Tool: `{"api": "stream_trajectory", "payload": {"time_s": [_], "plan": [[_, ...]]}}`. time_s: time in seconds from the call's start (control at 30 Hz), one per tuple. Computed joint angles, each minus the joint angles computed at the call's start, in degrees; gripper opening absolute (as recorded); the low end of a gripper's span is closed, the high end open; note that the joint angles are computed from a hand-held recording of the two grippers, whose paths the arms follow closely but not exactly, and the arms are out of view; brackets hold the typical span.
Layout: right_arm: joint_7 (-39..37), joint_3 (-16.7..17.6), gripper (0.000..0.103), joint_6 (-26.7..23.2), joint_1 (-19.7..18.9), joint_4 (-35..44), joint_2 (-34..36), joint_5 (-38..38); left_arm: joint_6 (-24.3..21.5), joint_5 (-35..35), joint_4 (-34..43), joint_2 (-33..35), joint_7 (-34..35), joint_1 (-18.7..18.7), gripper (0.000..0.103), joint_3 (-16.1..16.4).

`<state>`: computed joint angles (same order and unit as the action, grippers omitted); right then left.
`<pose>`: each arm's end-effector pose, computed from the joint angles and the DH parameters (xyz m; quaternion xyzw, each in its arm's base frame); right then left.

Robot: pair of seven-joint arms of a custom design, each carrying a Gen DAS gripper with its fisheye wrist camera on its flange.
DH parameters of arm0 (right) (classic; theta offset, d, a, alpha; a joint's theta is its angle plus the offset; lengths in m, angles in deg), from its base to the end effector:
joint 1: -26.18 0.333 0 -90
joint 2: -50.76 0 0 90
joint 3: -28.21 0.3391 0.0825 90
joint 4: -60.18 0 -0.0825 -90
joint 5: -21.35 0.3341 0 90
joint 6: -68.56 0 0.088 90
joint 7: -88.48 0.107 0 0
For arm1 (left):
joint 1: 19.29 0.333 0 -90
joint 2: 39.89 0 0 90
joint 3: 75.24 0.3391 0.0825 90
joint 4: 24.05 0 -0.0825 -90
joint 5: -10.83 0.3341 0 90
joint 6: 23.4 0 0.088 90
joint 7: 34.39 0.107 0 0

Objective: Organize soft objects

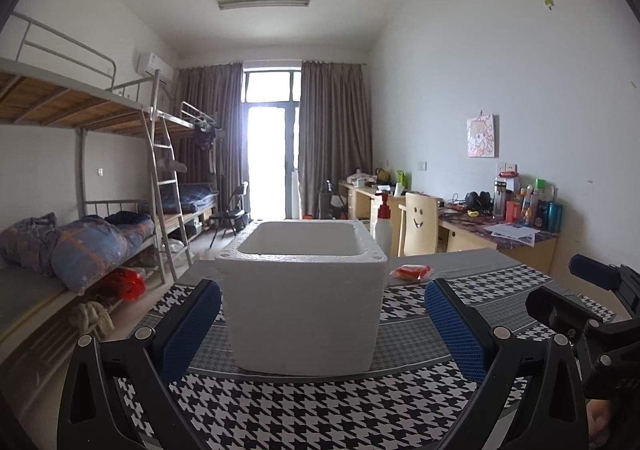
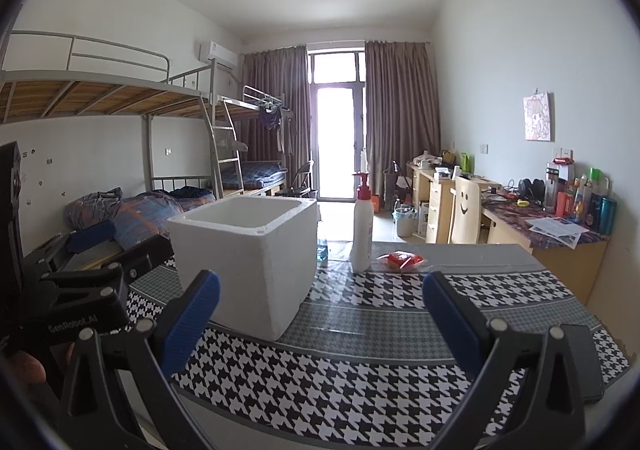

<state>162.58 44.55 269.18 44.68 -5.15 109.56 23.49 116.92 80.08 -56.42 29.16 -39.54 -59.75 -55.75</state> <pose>0.7021 0.3385 0.3909 -0.6718 0.3938 -0.3155 0.5423 0.6820 -0.4643 0.3787 -0.5860 0.4842 -0.4195 0.4961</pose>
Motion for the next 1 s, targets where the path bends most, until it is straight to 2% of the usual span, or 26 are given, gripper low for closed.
{"api": "stream_trajectory", "payload": {"time_s": [0.07,0.2,0.27,0.4,0.6,1.0], "plan": [[0.1,-1.6,0.102,1.1,1.0,-0.7,-0.2,1.6,-0.1,0.9,-1.9,-0.8,-1.3,-0.6,0.102,0.4],[0.9,-0.7,0.102,1.1,0.3,-2.6,-1.1,1.6,0.4,3.0,-6.3,-3.1,-4.0,-1.6,0.102,0.6],[1.1,-1.4,0.102,2.0,0.6,-4.0,-1.8,2.1,0.8,4.5,-8.9,-4.5,-5.9,-2.1,0.102,0.6],[1.5,-2.0,0.102,3.4,0.8,-6.9,-3.4,2.3,0.1,6.5,-11.2,-5.9,-7.3,-2.6,0.102,-0.1],[2.7,-0.9,0.102,5.5,-0.3,-10.5,-4.9,0.5,-0.7,9.4,-15.1,-8.0,-8.9,-3.1,0.102,-1.5],[5.2,-3.2,0.102,9.1,0.7,-16.9,-7.5,2.0,-1.7,14.2,-21.4,-11.3,-12.4,-3.8,0.102,-3.9]]}}
